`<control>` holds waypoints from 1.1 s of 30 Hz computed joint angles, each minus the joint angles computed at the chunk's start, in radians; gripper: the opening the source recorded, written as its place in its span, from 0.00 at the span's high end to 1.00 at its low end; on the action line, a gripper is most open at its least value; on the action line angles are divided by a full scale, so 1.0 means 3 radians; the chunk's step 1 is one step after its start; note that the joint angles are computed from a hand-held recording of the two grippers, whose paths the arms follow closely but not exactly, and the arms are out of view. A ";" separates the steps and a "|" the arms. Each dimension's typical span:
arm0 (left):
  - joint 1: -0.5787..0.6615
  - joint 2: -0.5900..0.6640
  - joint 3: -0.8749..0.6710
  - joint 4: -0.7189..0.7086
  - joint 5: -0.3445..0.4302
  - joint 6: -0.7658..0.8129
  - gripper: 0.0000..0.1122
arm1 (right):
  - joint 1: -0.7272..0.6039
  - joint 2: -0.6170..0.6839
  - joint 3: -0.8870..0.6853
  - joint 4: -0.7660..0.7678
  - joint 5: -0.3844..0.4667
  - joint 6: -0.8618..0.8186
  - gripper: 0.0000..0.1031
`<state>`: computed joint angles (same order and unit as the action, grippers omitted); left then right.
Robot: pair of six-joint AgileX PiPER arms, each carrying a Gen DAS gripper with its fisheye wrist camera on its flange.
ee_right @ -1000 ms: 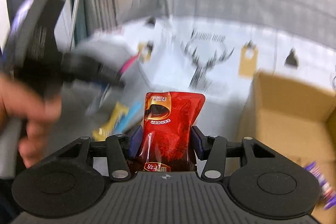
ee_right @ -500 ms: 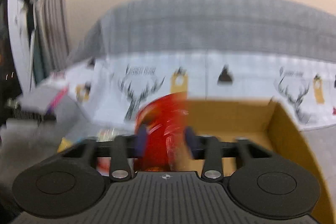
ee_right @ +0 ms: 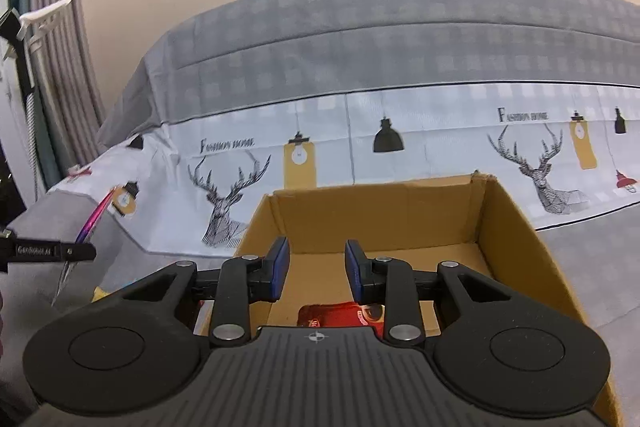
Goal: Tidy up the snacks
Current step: 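Carry both snacks to the box and release them inside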
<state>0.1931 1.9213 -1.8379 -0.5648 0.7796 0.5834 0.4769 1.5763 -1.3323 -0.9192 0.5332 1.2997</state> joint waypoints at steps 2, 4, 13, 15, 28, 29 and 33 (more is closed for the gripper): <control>-0.0021 -0.0038 0.0062 -0.0162 0.0017 0.0167 0.77 | -0.0009 0.0007 -0.0014 -0.0028 0.0080 0.0053 0.58; -0.0052 -0.0105 0.0178 -0.0398 0.0024 0.0397 0.77 | -0.0019 0.0012 -0.0012 -0.0057 0.0134 0.0090 0.51; -0.0344 -0.0429 0.0790 -0.1506 0.0129 0.1606 0.77 | -0.0008 -0.0138 0.0183 -0.0480 0.0467 0.0461 0.25; -0.0417 -0.0491 0.0911 -0.1684 0.0188 0.1868 0.77 | -0.0008 -0.0187 0.0246 -0.0598 0.0604 0.0608 0.21; -0.0578 -0.0408 0.0894 -0.1630 0.0301 0.1894 0.66 | -0.0202 -0.0422 0.0553 -0.0672 0.0909 0.1029 0.12; -0.0558 -0.0366 0.0820 -0.1586 0.0311 0.1819 0.66 | -0.0209 -0.0415 0.0550 -0.0670 0.0893 0.1006 0.12; -0.0494 -0.0325 0.0730 -0.1470 0.0287 0.1652 0.66 | -0.0195 -0.0375 0.0505 -0.0614 0.0830 0.0896 0.12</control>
